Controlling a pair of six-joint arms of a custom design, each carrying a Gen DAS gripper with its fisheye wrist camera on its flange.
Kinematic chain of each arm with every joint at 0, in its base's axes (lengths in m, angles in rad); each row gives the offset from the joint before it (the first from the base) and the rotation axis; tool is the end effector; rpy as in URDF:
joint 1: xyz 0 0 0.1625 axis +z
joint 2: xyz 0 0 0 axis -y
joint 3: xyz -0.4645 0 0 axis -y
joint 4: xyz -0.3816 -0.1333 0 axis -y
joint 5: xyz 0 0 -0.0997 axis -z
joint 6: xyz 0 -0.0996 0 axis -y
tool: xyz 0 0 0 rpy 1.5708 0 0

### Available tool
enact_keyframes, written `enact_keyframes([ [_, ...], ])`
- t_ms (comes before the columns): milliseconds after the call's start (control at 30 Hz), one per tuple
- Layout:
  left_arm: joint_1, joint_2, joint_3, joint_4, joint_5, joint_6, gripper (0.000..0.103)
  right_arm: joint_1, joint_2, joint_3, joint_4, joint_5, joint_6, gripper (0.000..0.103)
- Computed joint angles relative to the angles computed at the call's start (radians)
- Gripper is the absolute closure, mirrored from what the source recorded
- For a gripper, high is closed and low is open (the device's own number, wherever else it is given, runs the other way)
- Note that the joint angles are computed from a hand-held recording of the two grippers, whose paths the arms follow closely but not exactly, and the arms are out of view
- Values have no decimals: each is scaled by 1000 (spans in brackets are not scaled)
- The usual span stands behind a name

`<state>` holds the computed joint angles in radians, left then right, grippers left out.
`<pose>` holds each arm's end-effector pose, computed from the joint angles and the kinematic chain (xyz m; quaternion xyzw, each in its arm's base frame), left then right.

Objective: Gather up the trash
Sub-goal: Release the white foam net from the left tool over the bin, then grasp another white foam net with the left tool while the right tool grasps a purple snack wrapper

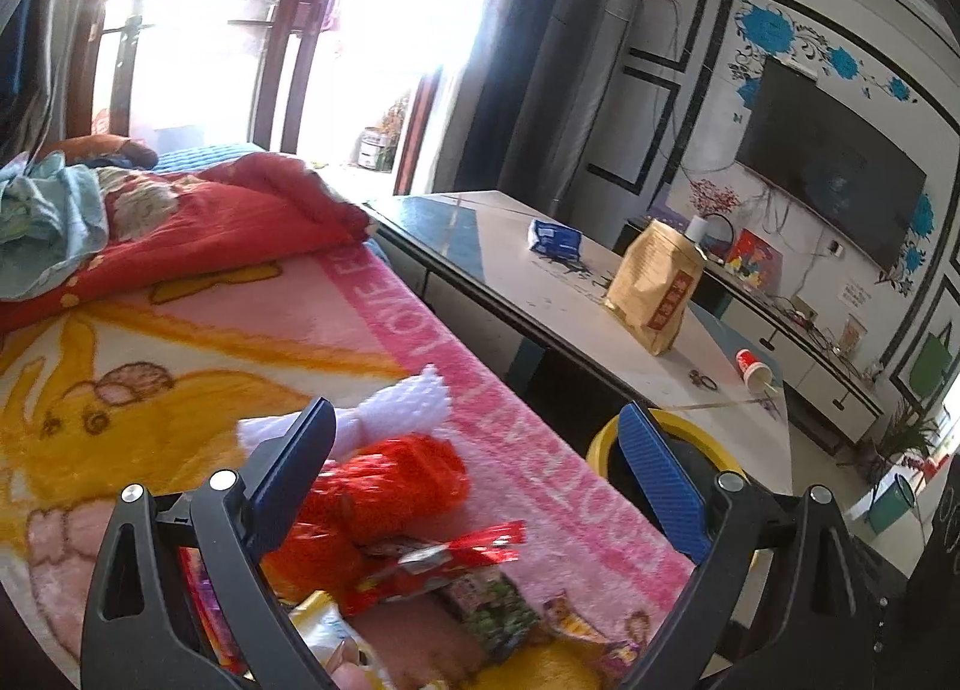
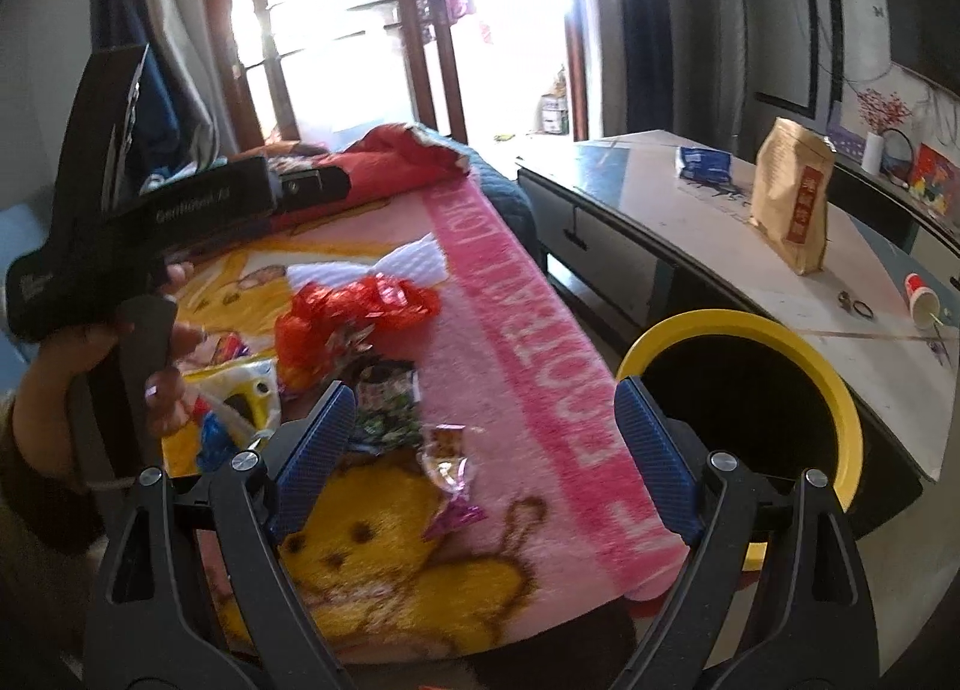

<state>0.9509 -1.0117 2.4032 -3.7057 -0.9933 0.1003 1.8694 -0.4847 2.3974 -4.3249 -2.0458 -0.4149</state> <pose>-0.1054 -0.4707 0.1868 0.2179 0.8723 -0.4046 0.1670 0.2061 -0.3713 0.0347 0.2198 -0.8649 0.3838 0.2375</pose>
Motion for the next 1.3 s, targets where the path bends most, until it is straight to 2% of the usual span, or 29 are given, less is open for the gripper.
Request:
enact_keyframes([
  [400,102,-69,-17,56,12,-6,11,12,63,-50,78,-29,-28,23],
  [667,215,-105,-119,256,-60,-22,13,-11,91,-83,106,-48,-55,23],
  [833,295,-106,-207,420,-165,-60,30,-36,91,-95,164,-42,-35,30],
  [1033,348,-76,-283,563,-268,-85,42,-56,93,-108,237,-33,-17,42],
  [1167,368,-52,-310,601,-302,-95,48,-69,85,-112,283,-21,4,54],
  [1300,366,-36,-311,592,-304,-84,66,-70,87,-113,277,-26,8,66],
])
